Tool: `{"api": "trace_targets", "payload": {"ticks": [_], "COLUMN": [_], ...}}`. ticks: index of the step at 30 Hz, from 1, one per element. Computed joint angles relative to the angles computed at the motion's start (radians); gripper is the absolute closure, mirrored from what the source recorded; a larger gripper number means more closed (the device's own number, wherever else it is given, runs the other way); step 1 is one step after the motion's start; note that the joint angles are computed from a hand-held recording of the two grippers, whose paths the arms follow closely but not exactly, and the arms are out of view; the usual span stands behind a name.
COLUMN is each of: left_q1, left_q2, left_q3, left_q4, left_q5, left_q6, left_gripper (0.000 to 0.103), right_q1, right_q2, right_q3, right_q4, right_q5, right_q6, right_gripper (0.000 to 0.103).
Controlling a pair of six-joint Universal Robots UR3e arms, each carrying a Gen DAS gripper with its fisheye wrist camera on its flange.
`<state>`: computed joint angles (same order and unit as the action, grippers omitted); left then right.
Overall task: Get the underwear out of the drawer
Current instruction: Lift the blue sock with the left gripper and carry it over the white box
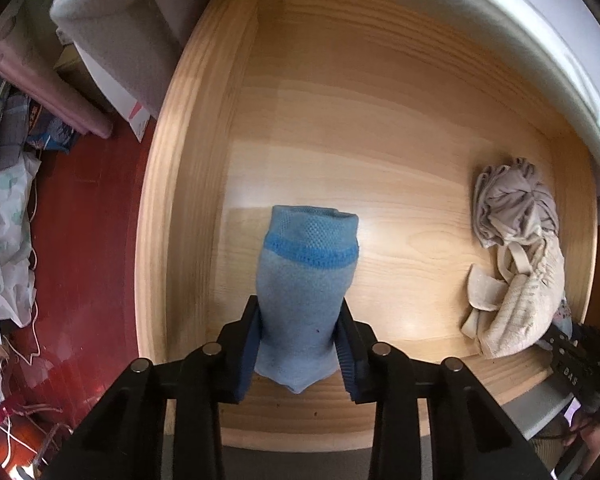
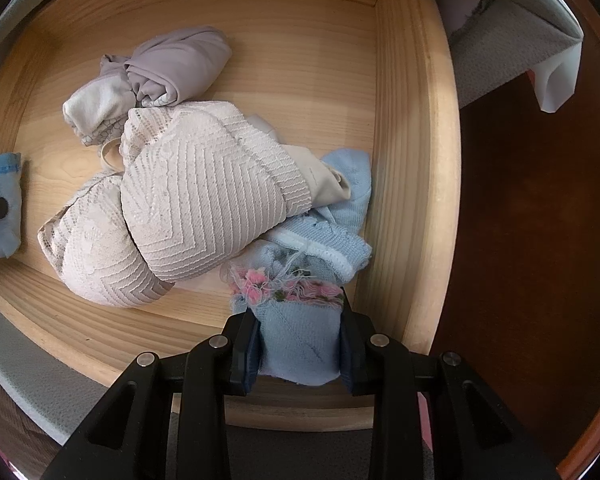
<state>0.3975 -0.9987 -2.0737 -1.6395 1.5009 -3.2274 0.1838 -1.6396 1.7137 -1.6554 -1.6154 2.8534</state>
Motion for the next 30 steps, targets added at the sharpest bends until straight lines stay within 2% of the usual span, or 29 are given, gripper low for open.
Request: {"api": "trace_targets", "payload": {"ticks": [12,18,20,22,25,30], "left_q1": [-0.095,-0.173,-0.165,-0.231,-0.272,-0.274], "left_q2": [0.136,0.136,0.155,0.131,0.137,0.147], "left_q3": [0.074,0.151,0.178,0.219,0.249,0.357], "left_q4": [-0.025,-0.019,-0.035,-0.021,-0.012,-0.054], "left_q5": [0.039,0.096,0.102,0.14,0.17,0.171], "left_q6": [-0.046,-0.107,-0.095,-0.143,-0.162,-0.143], "left_gripper": [0.069,0.069,0.069,0.069,0.069,0.069], "right_q1": [0.0,0.004,0.005,0.005,0.002,0.002], "right_q2": [0.008,0.009,0.009,0.01,0.008,0.005], "right_q3": [0.003,0.005,0.006,0.007,0.014,0.023], "right_q4": [-0.01,-0.013,-0.015,-0.016,-0.021,-0.028], "right_q5": [-0.004,-0.006,-0.008,-0.008,-0.005,-0.006], "right_q6": [0.001,0.005,0.003,0.003,0.001,-0.005], "right_gripper": [0.075,0.075,0.075,0.075,0.075,0.075]}}
